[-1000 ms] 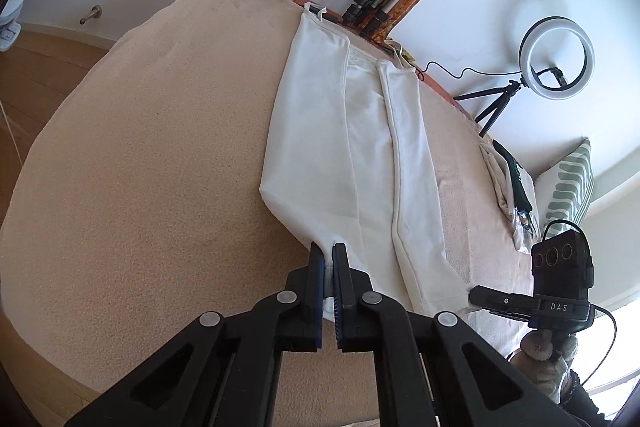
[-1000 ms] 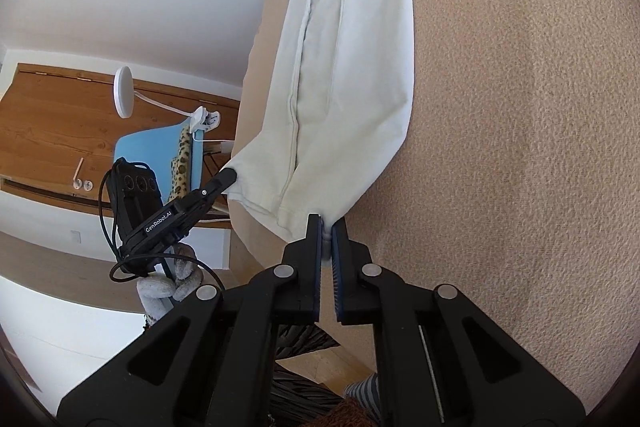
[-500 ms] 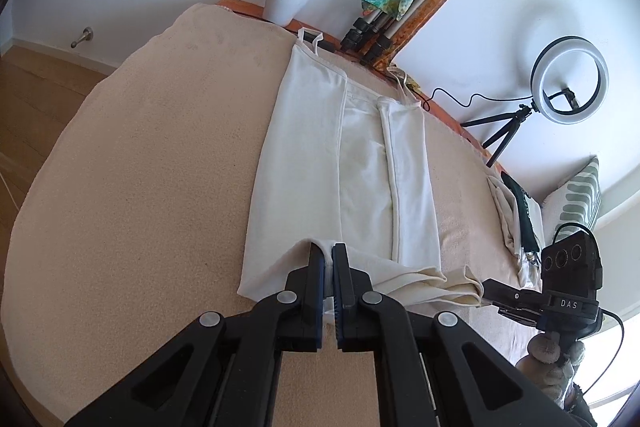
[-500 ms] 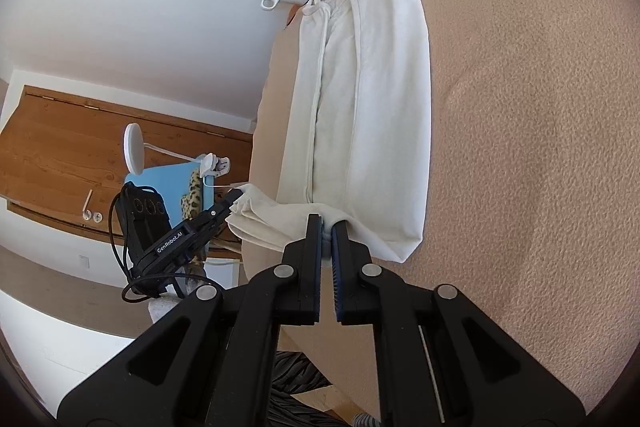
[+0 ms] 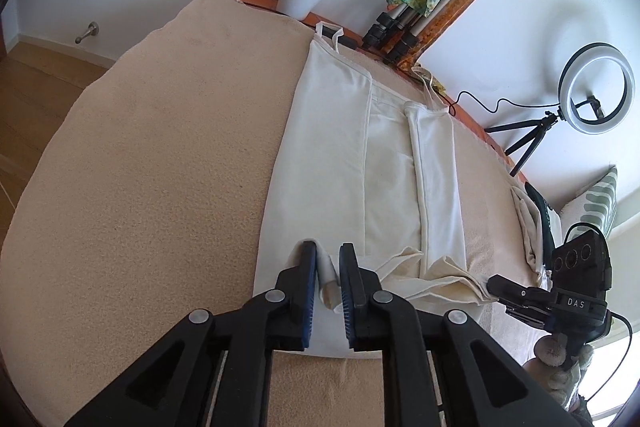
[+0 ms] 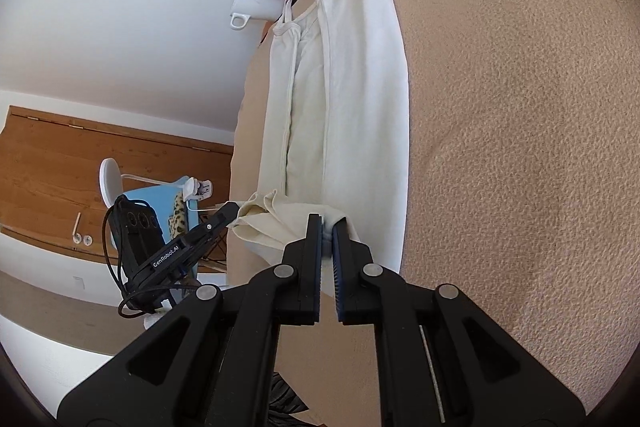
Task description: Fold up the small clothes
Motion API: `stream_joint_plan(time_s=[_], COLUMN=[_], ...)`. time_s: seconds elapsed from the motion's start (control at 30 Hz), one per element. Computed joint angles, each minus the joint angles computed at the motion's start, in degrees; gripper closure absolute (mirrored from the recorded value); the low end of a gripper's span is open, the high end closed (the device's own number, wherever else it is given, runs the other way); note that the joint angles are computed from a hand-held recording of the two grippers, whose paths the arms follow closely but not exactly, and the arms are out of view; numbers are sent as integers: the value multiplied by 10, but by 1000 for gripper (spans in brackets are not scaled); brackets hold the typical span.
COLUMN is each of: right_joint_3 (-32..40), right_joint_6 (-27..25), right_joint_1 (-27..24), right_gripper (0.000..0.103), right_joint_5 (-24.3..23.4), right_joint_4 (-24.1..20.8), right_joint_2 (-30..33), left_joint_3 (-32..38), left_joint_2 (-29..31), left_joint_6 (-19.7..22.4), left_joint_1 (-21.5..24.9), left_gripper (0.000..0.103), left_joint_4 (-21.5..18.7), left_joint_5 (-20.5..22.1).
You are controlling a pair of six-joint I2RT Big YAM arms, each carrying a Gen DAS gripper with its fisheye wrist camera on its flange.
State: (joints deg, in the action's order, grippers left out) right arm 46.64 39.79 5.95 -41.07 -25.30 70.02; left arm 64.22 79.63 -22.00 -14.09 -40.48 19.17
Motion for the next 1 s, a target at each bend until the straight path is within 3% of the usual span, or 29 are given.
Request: stream_joint_plan(time_s=[0.07,0.1,0.17,0.23,0.53,0.93,1.0], right_joint_3=[9,17,22,27,45,70,78], right_joint_6=[-15,-27,-47,-70,-133,-164,-173], right_joint_1=[4,6,14,23,59,58,58], right_gripper=[91,78,63,62,62,63,68], right_joint_5=[11,16,48,88,167,179,172], right_joint_4=[-14,-28,-41,-53,-93,-93,-91], right_joint_2=[2,3,-9,-24,-29,1,13], left_joint_3=[-4,-7,-14,-21,-23,34,43], left_joint_2=[-10,-16,-28,-36,-22,34,45], left_joint_6=[2,3,8,17,31,51,50], left_joint_1=[0,1,3,2,-9,-19,-18], left_gripper=[77,76,76,76,76,74,73], left_joint_4=[5,9,15,15,6,5,8], left_joint_5=[-19,-26,-32,-40,-45,-32,-31])
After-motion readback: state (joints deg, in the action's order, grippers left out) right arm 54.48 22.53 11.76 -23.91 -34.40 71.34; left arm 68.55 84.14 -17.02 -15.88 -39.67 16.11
